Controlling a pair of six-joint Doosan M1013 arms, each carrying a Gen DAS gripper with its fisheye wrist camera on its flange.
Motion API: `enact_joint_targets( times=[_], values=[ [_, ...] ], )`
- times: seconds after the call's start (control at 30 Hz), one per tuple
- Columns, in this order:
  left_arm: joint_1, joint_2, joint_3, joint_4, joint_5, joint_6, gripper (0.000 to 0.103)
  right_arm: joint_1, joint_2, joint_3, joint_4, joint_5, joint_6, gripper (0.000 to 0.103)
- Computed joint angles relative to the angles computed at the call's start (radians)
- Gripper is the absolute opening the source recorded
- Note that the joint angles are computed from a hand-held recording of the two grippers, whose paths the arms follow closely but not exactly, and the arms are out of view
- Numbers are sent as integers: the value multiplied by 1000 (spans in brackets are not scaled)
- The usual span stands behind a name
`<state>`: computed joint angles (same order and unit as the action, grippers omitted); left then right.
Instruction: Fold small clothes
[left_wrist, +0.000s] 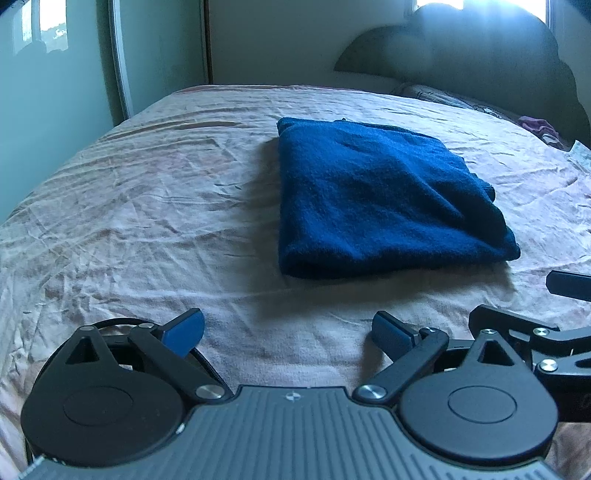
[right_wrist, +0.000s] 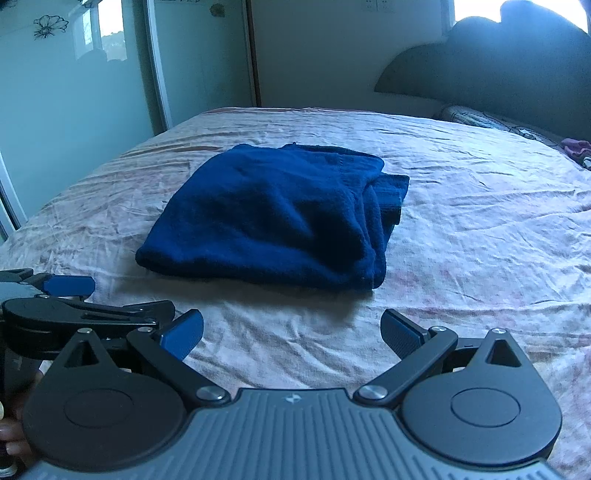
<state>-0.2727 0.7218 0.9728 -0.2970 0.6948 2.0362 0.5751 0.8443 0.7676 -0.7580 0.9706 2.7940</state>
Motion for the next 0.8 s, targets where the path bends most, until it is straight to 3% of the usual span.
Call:
enact_joint_targets(
  times=[0.8],
  values=[
    [-2,1,4,7,-3,4,103,-3,2,8,10,7,11,103]
  ],
)
